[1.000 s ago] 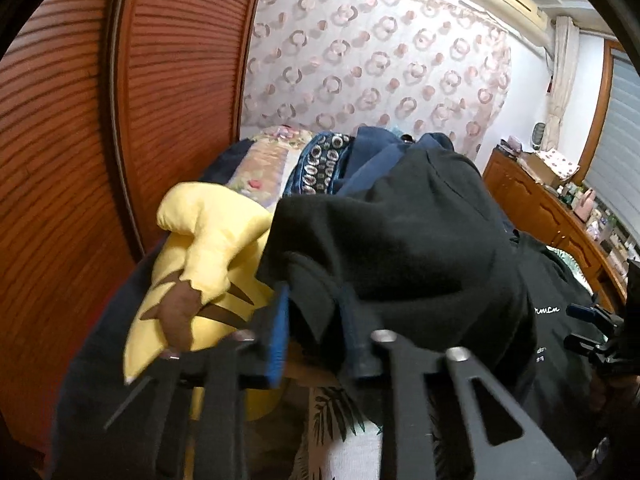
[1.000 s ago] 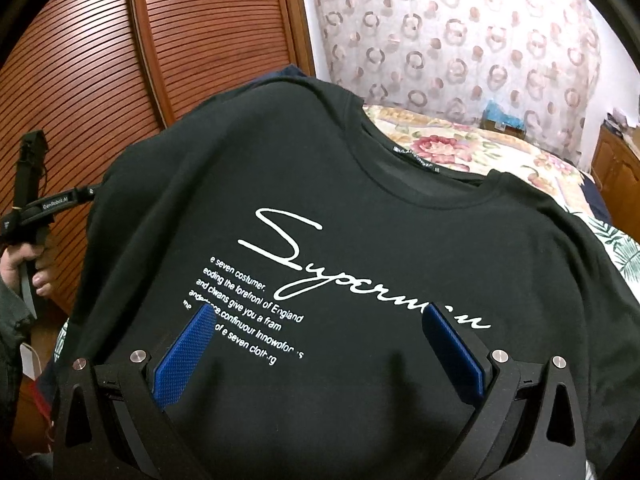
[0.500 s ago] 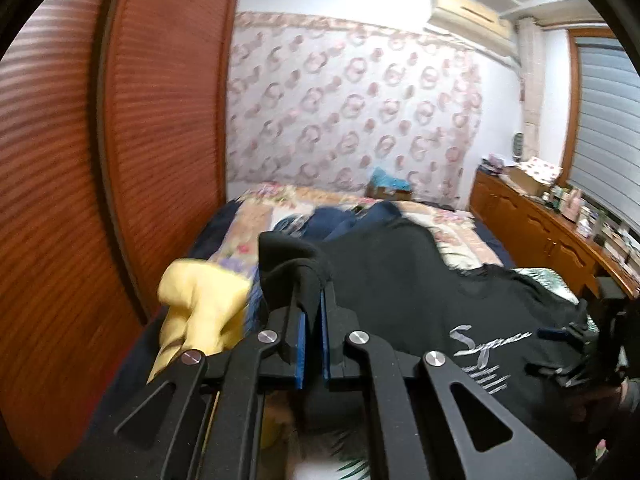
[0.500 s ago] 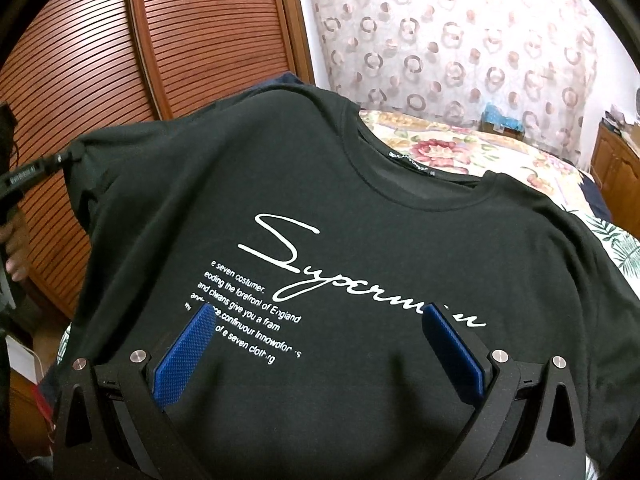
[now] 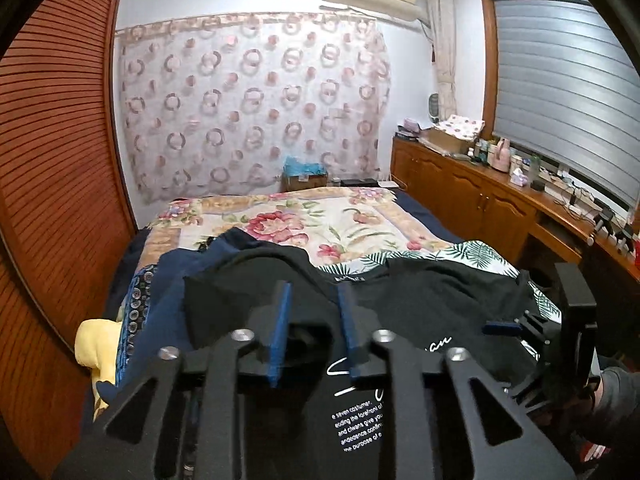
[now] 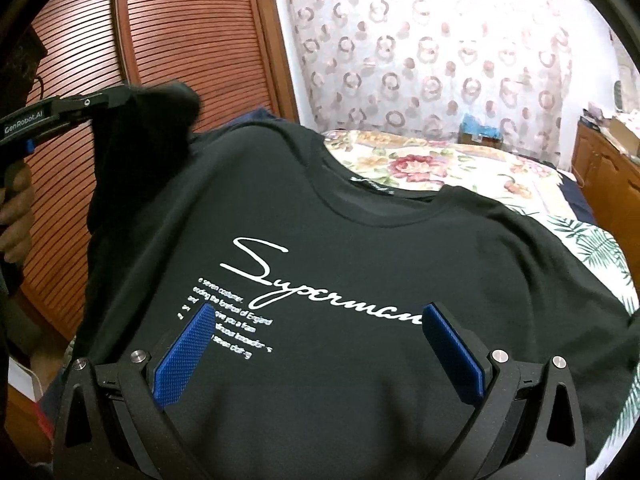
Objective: Fold small clothes
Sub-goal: 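Fold the held sleeve inward across the shirt back, open left gripper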
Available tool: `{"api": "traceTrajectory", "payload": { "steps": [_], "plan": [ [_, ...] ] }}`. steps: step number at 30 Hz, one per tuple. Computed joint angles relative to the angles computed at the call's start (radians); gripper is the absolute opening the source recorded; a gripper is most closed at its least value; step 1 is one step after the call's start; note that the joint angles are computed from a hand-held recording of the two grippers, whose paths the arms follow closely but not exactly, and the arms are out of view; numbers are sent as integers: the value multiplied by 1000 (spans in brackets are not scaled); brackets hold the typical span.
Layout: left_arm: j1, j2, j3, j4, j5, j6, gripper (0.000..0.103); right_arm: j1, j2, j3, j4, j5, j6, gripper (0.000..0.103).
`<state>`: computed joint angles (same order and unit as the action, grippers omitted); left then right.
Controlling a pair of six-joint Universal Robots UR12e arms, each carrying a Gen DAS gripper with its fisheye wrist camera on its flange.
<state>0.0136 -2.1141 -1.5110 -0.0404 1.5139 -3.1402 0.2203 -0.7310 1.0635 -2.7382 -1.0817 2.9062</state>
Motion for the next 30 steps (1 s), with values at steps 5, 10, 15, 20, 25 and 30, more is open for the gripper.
{"api": "traceTrajectory", "payload": {
  "steps": [5,10,15,20,25,30],
  "plan": [
    [6,27,-34,9,11,-16,70,4,5,1,-11,-6,8,103],
    [16,52,-88,12,83,-20,78,9,14,-18,4,21,3,103],
    [28,64,-148,6,129,-65,78,13,39,-69,53,73,-33,103],
    [40,64,-175,-13,32,-88,59,22,57,-102,73,84,-60,103],
    [36,44,-138,-19,9,-60,52,24,58,-96,79,75,-63,103],
    [28,24,-88,-78,19,7,15,18,41,-71,66,66,-51,103]
  ]
}}
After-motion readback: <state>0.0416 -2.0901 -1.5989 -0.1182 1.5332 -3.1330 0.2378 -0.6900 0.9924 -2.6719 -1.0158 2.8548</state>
